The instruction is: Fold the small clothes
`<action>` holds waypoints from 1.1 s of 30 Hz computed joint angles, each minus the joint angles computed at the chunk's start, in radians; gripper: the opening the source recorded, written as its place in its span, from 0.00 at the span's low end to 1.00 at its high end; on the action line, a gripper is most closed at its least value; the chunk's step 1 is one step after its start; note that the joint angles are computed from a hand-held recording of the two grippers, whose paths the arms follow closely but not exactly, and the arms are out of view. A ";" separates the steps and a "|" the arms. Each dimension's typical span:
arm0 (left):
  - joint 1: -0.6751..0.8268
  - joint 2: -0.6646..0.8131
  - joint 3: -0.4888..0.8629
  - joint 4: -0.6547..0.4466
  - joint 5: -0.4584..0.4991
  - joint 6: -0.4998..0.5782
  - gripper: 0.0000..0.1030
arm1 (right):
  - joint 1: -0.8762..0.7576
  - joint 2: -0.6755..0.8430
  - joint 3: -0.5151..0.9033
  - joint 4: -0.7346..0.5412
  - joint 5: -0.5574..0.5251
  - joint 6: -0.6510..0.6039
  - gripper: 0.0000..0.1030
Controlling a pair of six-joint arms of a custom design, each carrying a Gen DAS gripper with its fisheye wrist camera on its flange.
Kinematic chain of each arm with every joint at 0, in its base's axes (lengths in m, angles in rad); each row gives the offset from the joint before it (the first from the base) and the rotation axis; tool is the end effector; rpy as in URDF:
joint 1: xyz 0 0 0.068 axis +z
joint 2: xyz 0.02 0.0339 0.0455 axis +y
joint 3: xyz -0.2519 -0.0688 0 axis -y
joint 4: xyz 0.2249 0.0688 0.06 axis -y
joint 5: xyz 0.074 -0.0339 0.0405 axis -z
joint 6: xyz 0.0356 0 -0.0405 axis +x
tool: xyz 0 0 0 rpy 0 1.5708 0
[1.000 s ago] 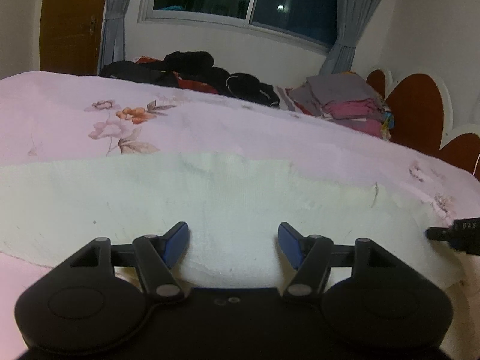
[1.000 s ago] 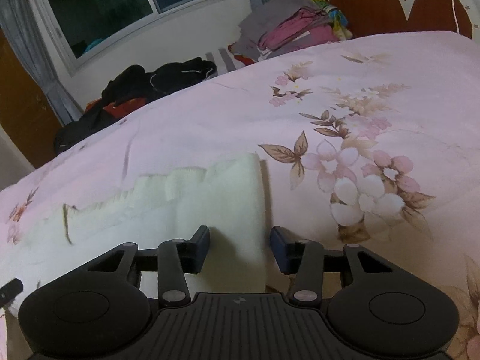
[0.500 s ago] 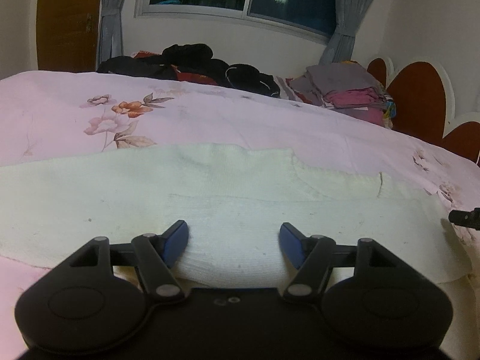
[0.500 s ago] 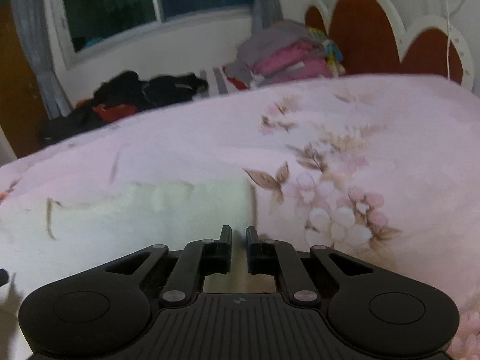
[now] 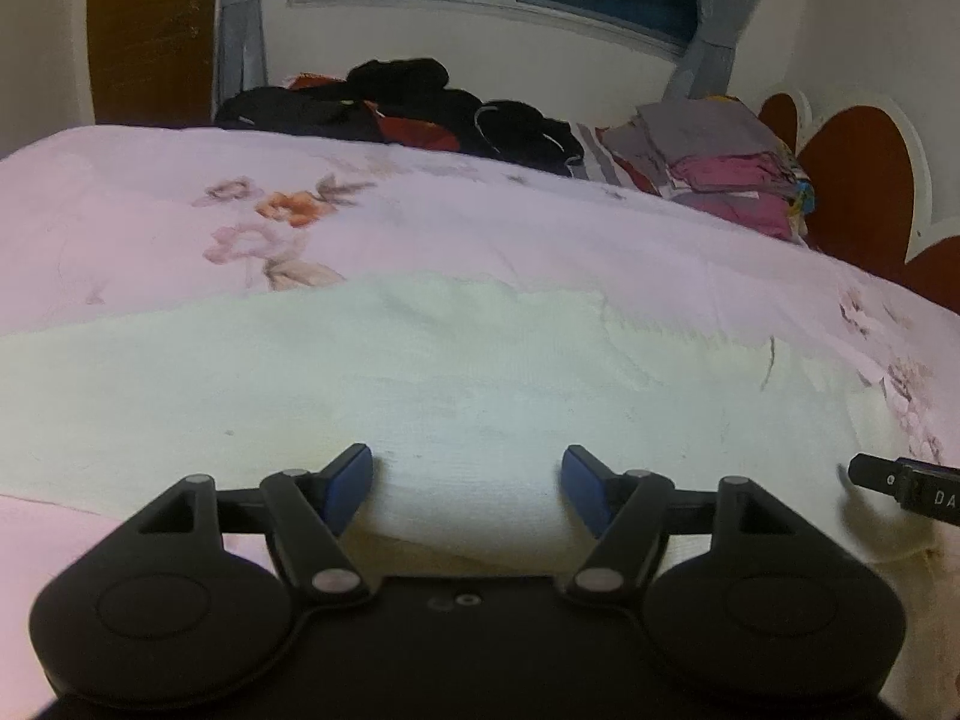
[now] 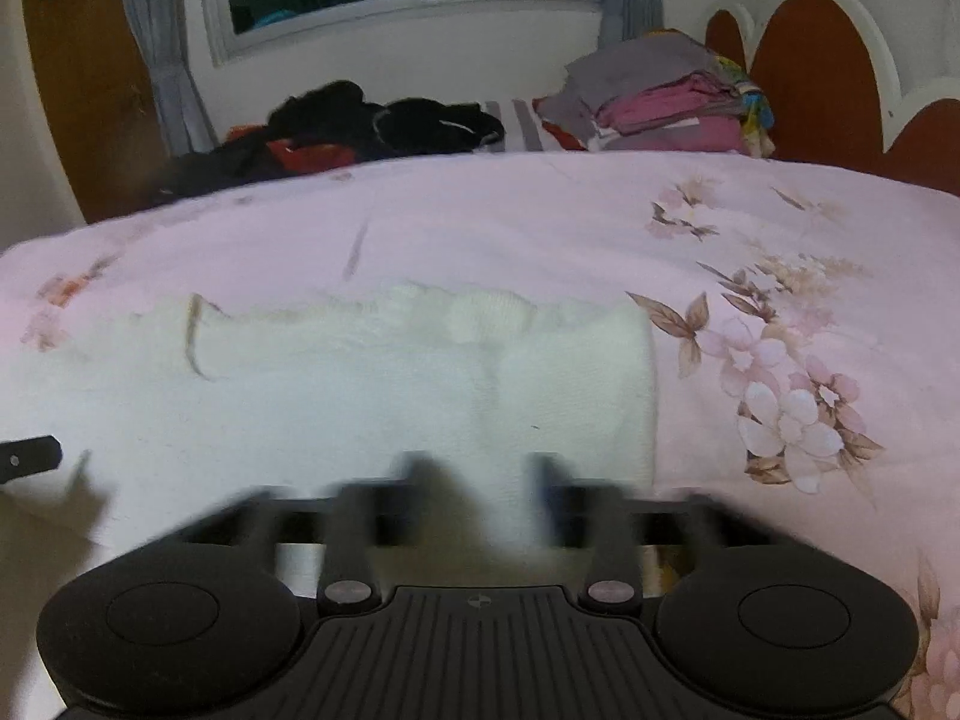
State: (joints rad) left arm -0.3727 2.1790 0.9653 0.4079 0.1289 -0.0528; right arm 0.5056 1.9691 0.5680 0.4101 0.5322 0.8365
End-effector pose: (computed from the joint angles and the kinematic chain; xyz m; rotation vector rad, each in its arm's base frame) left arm 0.3471 -0.1406 0.0516 0.4431 2.3559 -0.3547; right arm 0.2469 0.1160 0.0466 0.5802 2.3050 -0.0663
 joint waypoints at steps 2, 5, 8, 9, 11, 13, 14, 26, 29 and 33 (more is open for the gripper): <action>0.017 -0.040 -0.031 0.003 -0.003 0.010 0.67 | 0.036 -0.015 0.014 -0.024 0.025 0.005 0.58; 0.054 -0.095 -0.075 -0.001 0.004 0.022 0.69 | 0.075 -0.019 0.047 -0.033 0.009 0.017 0.58; 0.099 -0.144 -0.114 -0.002 0.019 0.046 0.70 | 0.124 -0.006 0.105 -0.065 0.009 0.021 0.58; 0.114 -0.157 -0.121 -0.006 0.024 0.052 0.71 | 0.140 0.001 0.128 -0.077 0.007 0.019 0.58; 0.154 -0.182 -0.141 -0.011 0.042 0.064 0.71 | 0.166 0.017 0.173 -0.101 0.006 0.017 0.58; 0.203 -0.199 -0.154 -0.019 0.070 0.075 0.72 | 0.189 0.032 0.217 -0.122 0.003 0.012 0.58; 0.228 -0.205 -0.157 -0.028 0.084 0.082 0.72 | 0.200 0.038 0.240 -0.134 0.004 0.008 0.58; 0.600 -0.128 -0.004 -0.205 0.208 0.162 0.72 | 0.239 0.238 0.605 -0.292 -0.030 -0.004 0.58; 0.682 -0.052 0.105 -0.274 0.238 0.132 0.71 | 0.242 0.309 0.712 -0.331 -0.046 -0.002 0.58; 0.761 0.064 0.254 -0.349 0.276 0.050 0.65 | 0.242 0.380 0.828 -0.378 -0.053 -0.004 0.58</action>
State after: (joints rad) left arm 0.3886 2.2430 1.2189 0.0590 0.4052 -0.0032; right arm 0.7477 2.3491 1.3956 0.0325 0.4797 0.8323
